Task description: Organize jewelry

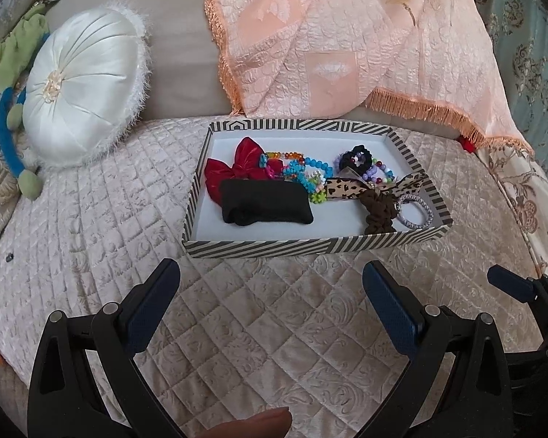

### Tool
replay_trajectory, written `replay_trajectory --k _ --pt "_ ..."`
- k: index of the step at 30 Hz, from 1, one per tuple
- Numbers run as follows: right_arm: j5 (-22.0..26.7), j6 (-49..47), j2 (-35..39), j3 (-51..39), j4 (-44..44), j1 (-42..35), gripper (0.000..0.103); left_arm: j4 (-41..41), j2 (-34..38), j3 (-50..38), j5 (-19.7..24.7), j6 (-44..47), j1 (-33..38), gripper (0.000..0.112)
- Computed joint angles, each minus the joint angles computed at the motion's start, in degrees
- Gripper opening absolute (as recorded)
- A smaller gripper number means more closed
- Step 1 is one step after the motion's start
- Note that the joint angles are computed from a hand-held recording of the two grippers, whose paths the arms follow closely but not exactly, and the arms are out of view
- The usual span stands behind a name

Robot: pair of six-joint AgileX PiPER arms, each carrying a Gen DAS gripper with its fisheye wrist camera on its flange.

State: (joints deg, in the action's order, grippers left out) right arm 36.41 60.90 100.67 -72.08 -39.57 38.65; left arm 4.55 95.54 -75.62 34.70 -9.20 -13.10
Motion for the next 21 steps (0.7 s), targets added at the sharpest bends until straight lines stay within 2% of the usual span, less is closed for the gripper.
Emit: replay_trajectory --k 21 --pt "-0.17 1.44 -0.49 0.5 -1.26 0.18 0.087 0.67 -0.08 -0.11 -0.01 -0.2 -0.08 0.101"
